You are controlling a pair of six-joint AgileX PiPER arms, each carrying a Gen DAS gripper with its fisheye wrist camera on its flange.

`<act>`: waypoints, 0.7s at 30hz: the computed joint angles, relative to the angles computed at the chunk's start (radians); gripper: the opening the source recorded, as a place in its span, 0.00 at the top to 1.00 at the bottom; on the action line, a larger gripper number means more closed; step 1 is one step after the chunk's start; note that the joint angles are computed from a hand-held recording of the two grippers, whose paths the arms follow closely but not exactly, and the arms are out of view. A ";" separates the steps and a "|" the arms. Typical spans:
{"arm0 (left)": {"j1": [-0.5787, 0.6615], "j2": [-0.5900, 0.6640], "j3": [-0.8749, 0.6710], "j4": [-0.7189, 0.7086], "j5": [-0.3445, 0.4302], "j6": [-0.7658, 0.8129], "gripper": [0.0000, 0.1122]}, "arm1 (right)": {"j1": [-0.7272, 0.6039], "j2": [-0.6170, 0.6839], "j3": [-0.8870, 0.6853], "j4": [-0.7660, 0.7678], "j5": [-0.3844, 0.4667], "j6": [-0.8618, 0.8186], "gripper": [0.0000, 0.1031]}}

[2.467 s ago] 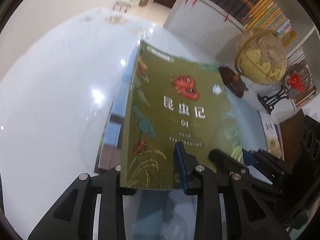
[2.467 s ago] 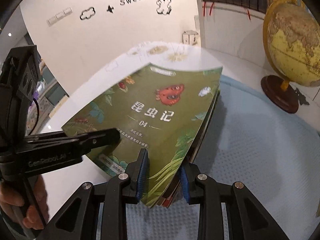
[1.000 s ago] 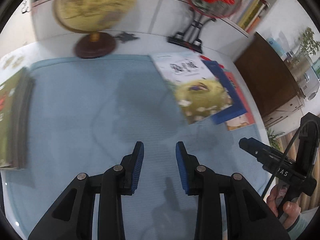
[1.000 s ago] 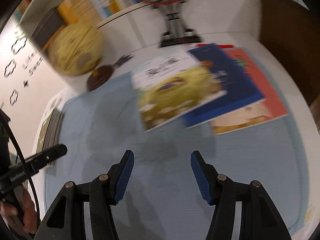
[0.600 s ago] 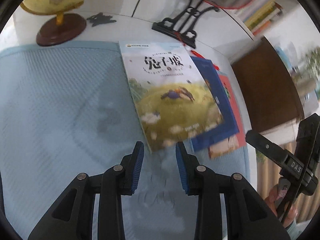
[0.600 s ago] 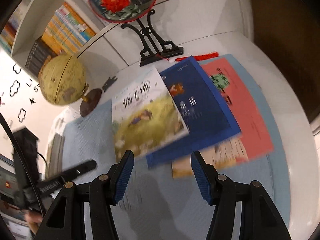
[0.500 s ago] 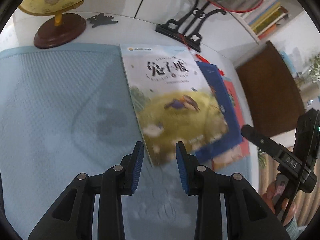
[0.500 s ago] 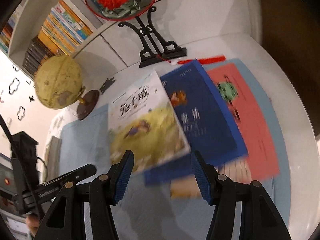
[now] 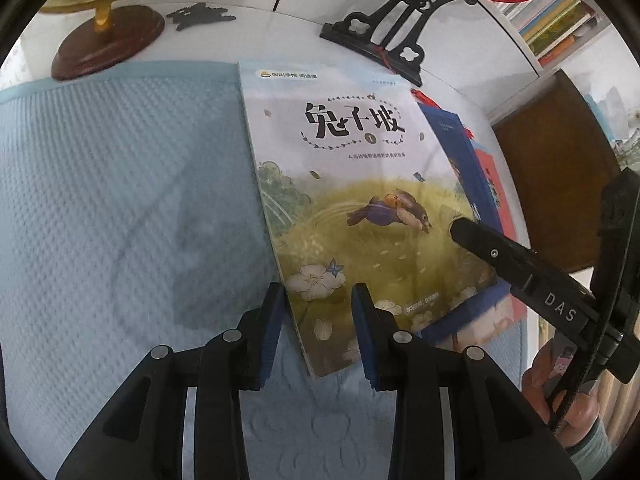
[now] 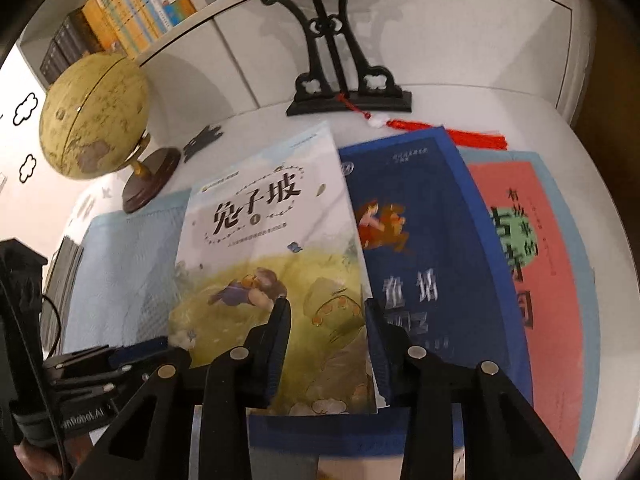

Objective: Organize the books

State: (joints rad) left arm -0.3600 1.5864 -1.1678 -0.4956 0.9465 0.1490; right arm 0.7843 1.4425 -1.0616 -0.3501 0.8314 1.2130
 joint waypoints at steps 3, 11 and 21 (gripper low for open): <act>0.020 -0.095 0.105 -0.012 0.011 0.025 0.73 | 0.098 -0.025 0.011 -0.008 0.041 0.054 0.63; 0.011 -0.421 0.389 -0.010 0.111 0.036 0.73 | 0.553 0.001 -0.006 -0.037 0.124 0.327 0.63; 0.015 -0.628 0.493 0.057 0.152 -0.085 0.73 | 0.586 -0.220 0.152 -0.103 0.246 0.577 0.45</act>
